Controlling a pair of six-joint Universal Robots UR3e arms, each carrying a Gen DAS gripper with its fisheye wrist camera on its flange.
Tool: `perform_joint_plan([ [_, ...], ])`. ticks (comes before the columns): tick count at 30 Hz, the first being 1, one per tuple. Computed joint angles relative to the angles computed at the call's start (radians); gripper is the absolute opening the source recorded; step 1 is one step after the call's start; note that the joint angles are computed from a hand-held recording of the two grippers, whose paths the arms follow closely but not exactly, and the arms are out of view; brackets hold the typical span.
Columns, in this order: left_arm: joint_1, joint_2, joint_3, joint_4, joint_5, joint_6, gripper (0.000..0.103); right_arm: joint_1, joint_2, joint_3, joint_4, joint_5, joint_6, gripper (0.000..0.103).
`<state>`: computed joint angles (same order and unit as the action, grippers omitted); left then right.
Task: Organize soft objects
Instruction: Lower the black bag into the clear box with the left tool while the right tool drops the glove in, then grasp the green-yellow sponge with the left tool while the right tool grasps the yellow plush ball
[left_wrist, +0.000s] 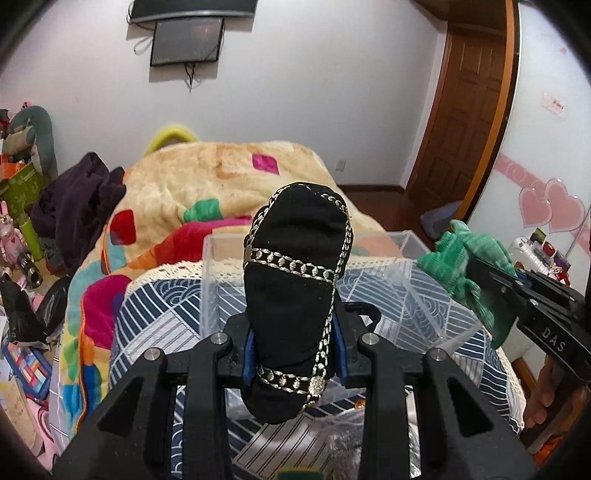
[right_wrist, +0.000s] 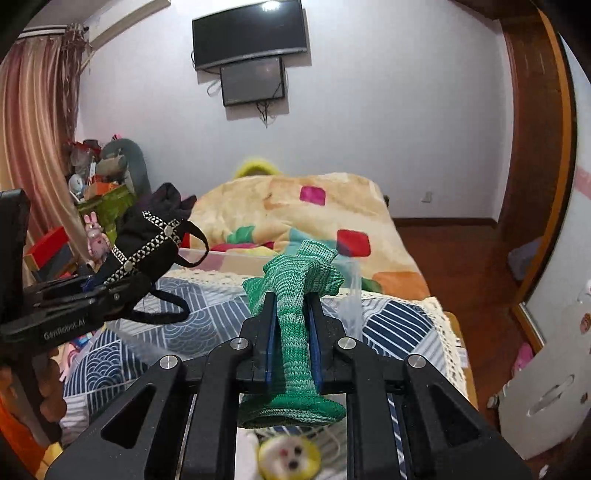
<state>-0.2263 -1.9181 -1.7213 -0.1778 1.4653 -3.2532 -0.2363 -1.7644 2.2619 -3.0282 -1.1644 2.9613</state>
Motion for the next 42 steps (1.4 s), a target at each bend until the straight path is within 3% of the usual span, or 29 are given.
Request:
perform_joint_plan([
  [5,-0.026,-0.104,0.12,-0.084,0.03,0.015,0.033,0.044,0.107,-0.081,0.039,-0.05,0.004,0.014],
  [12,-0.014,-0.172,0.216,-0.207,-0.035,0.017,0.033,0.083,0.171,-0.152,0.151,-0.085,-0.017,0.014],
  [15,-0.029,-0.184,0.238,-0.232,-0.015,0.033,0.033,0.082,0.185,-0.173,0.198,-0.093,-0.029,0.014],
  [22,-0.046,-0.181,0.234,-0.23,0.003,0.039,0.045,0.09,0.173,-0.176,0.236,-0.117,-0.057,0.017],
  [25,-0.053,-0.16,0.21,-0.202,0.018,0.043,0.052,0.075,0.15,-0.171,0.257,-0.088,-0.069,0.023],
  [29,-0.066,-0.106,0.146,-0.121,0.062,0.035,0.065,0.052,0.089,-0.134,0.243,-0.054,-0.065,0.039],
  [32,-0.054,-0.05,0.095,-0.087,0.049,0.031,0.069,0.029,0.028,-0.098,0.225,-0.024,-0.058,0.047],
  [37,-0.041,0.056,-0.015,-0.007,0.043,0.036,0.077,0.007,-0.065,-0.055,0.206,0.0,-0.053,0.05],
  [39,-0.04,0.096,-0.062,0.026,0.045,0.041,0.081,-0.012,-0.124,-0.022,0.198,0.023,-0.053,0.062],
  [42,-0.043,0.155,-0.138,0.072,0.048,0.045,0.087,-0.022,-0.19,0.028,0.16,0.033,-0.048,0.068],
])
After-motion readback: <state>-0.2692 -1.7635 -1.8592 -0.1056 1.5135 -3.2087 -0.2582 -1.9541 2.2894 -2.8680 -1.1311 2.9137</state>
